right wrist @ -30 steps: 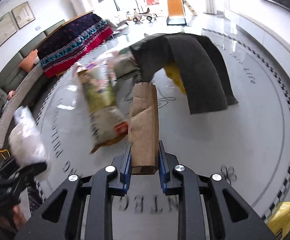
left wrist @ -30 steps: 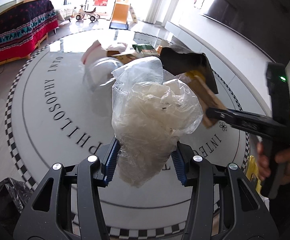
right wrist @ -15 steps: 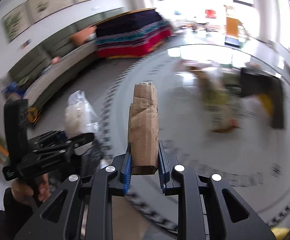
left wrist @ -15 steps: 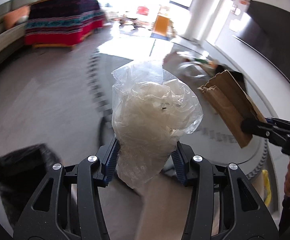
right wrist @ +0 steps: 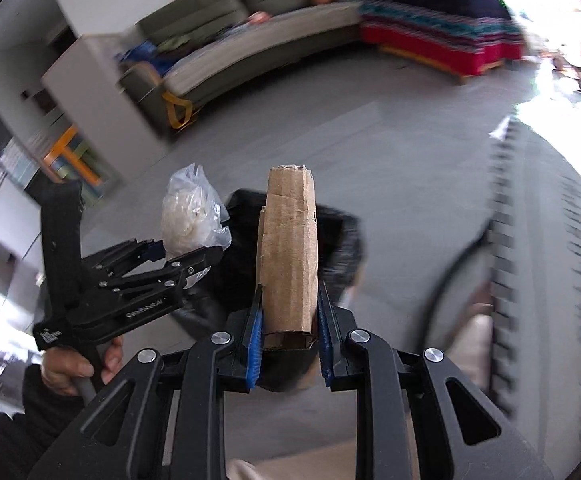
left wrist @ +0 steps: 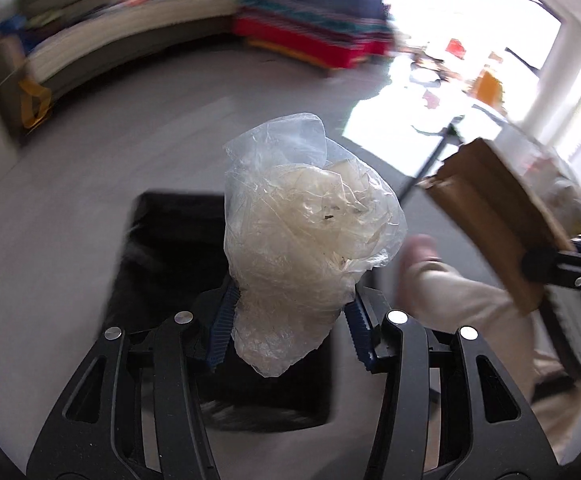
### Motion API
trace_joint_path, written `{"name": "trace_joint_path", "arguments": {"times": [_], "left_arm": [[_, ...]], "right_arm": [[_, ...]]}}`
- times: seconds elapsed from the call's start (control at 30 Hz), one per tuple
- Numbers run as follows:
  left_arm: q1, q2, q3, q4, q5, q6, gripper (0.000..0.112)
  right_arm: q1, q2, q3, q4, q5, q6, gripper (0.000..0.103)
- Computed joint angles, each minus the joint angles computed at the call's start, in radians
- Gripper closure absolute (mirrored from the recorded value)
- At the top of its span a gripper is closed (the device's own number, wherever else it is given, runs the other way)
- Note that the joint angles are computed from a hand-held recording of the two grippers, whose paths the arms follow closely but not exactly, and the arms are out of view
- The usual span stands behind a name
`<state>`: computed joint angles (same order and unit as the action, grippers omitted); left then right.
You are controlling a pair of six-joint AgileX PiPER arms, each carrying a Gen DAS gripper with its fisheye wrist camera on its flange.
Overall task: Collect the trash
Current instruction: 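Carry both items to the black trash bag and open both tools to drop them, then grasp the clear plastic jar with the left tool while the right tool grasps the snack packet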
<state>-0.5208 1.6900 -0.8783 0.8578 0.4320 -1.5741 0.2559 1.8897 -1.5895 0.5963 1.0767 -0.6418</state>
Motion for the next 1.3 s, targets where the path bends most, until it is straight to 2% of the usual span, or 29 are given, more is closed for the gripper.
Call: {"name": "trace_joint_path", "arguments": {"times": [0.03,0.07,0.1,0.13,0.2,0.4,0.57,0.77,0.93,1.1,1.23,1.3], "left_arm": [[0.023,-0.013,0.037,0.000,-0.004,-0.027,0.057],[0.033,-0.012,0.044,-0.024,0.006,-0.025,0.038],[0.048,-0.014,0.062,-0.027,0.022,-0.056,0.025],[0.055,-0.019,0.080,-0.007,0.040,-0.104,0.015],[0.060,-0.028,0.097,0.010,0.069,-0.155,0.015],[0.092,-0.050,0.128,0.012,0.033,-0.136,0.015],[0.055,-0.024,0.072,0.016,0.041,-0.099,0.015],[-0.008,0.020,-0.067,-0.033,0.031,0.000,0.015],[-0.059,0.106,-0.270,-0.167,0.045,0.223,0.015],[-0.085,0.236,-0.529,-0.406,0.068,0.537,0.015],[-0.111,0.376,-0.791,-0.563,0.149,0.745,0.015],[-0.124,0.472,-0.971,-0.631,0.225,0.835,0.015]], "right_arm": [[0.024,0.039,-0.048,-0.001,0.024,0.015,0.076],[0.047,0.079,-0.098,-0.006,0.053,0.032,0.069],[0.091,0.128,-0.158,-0.042,0.073,0.086,0.048],[0.118,0.145,-0.178,-0.075,0.070,0.129,0.039],[0.146,0.167,-0.200,-0.094,0.048,0.154,0.037],[0.136,0.098,-0.109,-0.086,-0.001,0.106,0.037],[0.098,0.057,-0.065,-0.075,-0.040,0.076,0.037],[-0.011,-0.017,0.014,-0.050,-0.066,0.038,0.037],[-0.159,-0.080,0.064,-0.016,-0.082,-0.033,0.037],[-0.322,-0.083,0.025,-0.008,-0.061,-0.071,0.037],[-0.441,-0.054,-0.043,-0.005,-0.036,-0.078,0.037],[-0.501,-0.029,-0.093,-0.008,-0.024,-0.070,0.037]]}}
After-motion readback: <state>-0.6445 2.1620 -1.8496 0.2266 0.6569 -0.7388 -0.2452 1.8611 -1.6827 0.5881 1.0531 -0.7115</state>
